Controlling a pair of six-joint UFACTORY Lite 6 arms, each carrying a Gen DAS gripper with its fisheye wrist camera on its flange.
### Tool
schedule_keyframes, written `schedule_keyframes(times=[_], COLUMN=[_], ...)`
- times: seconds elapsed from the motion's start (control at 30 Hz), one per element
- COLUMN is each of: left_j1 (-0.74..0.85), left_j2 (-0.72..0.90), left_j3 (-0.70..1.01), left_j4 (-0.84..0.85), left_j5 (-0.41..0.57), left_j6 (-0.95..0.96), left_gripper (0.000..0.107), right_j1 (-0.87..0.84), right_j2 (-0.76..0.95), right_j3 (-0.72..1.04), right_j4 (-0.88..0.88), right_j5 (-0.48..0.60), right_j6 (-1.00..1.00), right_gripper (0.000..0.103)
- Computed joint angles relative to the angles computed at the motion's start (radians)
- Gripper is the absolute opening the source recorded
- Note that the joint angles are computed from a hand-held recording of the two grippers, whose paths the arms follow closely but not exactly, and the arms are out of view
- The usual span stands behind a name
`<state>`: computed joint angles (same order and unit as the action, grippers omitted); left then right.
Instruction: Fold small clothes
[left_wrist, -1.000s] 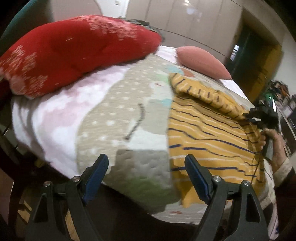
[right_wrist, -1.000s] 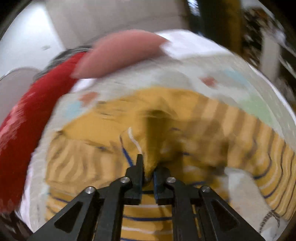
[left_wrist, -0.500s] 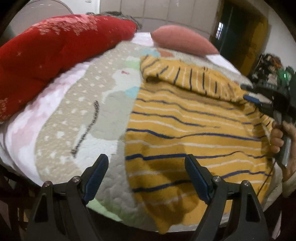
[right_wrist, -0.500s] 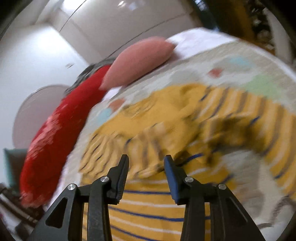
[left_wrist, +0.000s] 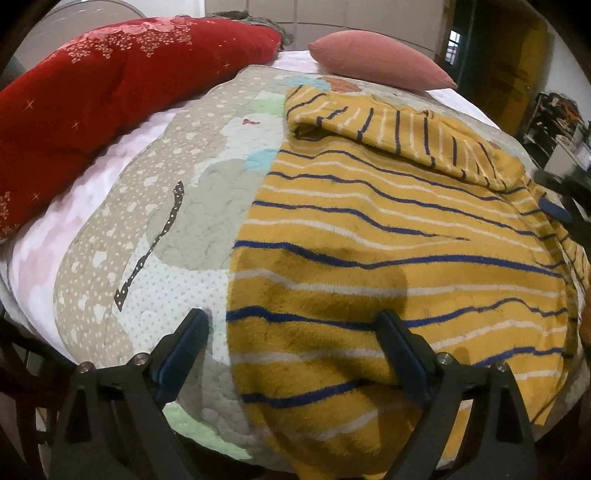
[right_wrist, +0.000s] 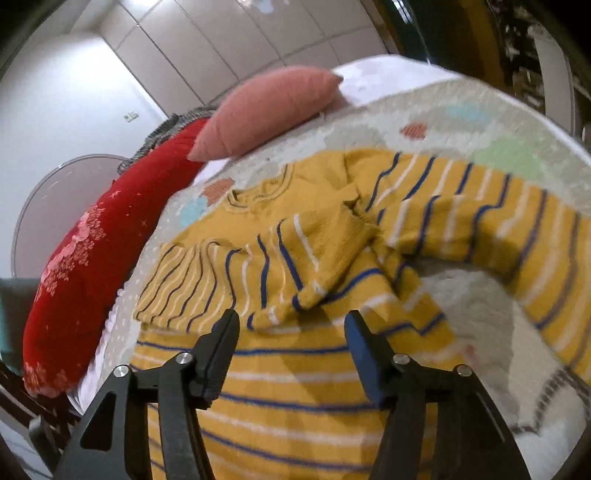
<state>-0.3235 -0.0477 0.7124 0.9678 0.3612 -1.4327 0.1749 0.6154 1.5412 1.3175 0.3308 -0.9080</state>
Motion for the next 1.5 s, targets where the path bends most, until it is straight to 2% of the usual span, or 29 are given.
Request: schedule_keyframes(times=[0.13, 0.2, 0.4, 0.6, 0.87, 1.5], left_j1=[-0.017, -0.026, -0.147, -0.241, -0.290, -0.299], left_j2=[0.002, -0.038, -0.117, -0.134, -0.158, -0.172], left_j3=[0.025, 0.018, 0.026, 0.040, 0.020, -0.002], left_j4=[-0.087, -0.158, -0.100, -0.088, -0.112, -0.142], left_j5=[0.039, 0.030, 0.099, 0.150, 0.167, 0.155], left_j6=[0.062, 0.127, 0.043, 0.020, 0.009, 0.019], left_gripper=[0.092, 0.092, 0.092, 0.092, 0.092, 0.092], right_j1=[-0.014, -0.016, -0.014, 0.009, 0.011, 0.040], right_j2=[-0.137, -0.184, -0.256, -0.289, -0.336, -0.350], right_j3=[-0.207, -0.274, -0.413, -0.476, -0.541, -0.583], right_j4=[0.226, 0.264, 0.450, 0.567, 0.653, 0.803], right_j5=[-0.032, -0.043, -0.061, -0.089, -0.092, -0.124], right_j6=[-0.236, -0.279, -0.476, -0.596, -0.679, -0.837], right_gripper=[0.068, 0.068, 0.069, 0.069, 0.071, 0.074])
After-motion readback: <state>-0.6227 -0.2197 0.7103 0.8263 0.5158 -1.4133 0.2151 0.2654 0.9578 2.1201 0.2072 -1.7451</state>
